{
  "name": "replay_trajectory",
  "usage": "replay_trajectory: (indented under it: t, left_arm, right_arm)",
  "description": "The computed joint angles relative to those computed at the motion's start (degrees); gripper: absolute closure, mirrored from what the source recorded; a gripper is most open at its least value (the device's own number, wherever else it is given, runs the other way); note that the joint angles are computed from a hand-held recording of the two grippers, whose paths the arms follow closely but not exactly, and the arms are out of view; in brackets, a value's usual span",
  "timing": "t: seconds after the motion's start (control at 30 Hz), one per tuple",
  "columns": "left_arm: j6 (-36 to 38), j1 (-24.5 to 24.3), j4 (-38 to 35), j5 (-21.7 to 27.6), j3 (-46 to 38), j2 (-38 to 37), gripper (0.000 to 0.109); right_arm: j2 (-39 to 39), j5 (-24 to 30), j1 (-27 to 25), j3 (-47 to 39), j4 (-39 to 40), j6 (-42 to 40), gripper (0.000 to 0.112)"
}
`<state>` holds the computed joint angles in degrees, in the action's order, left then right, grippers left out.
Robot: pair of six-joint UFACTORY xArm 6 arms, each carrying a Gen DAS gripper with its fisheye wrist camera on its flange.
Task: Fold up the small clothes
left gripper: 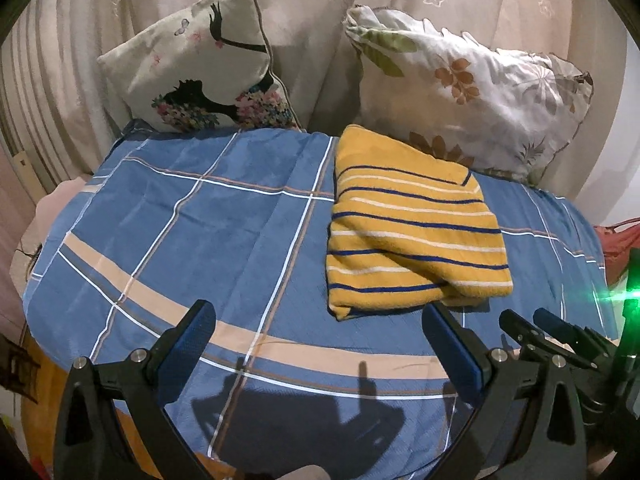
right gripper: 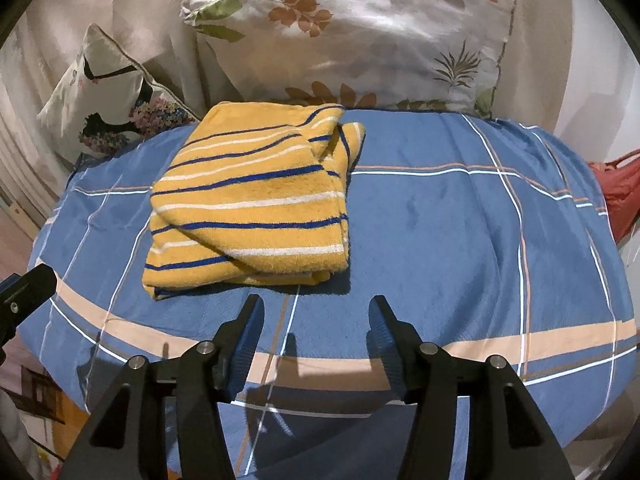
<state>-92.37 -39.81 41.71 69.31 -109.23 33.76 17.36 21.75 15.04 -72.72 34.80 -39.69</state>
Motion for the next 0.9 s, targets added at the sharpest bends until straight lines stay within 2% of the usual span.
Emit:
replay_trajectory:
  t: [0.37,0.9]
  left_arm:
    - [2.39,2.11,-4.18,-4.38,1.04,0.53,0.006]
    - [4.32,3.91,-8.91,-10.30,1.66,1.78,0.006]
  right_arm:
    - [1.71,-2.42,0.56,-1.12,-6.70,4.01,0.052]
    - [2.85,-1.85,-0.14,-1.88,-13.80,9.87,0.050]
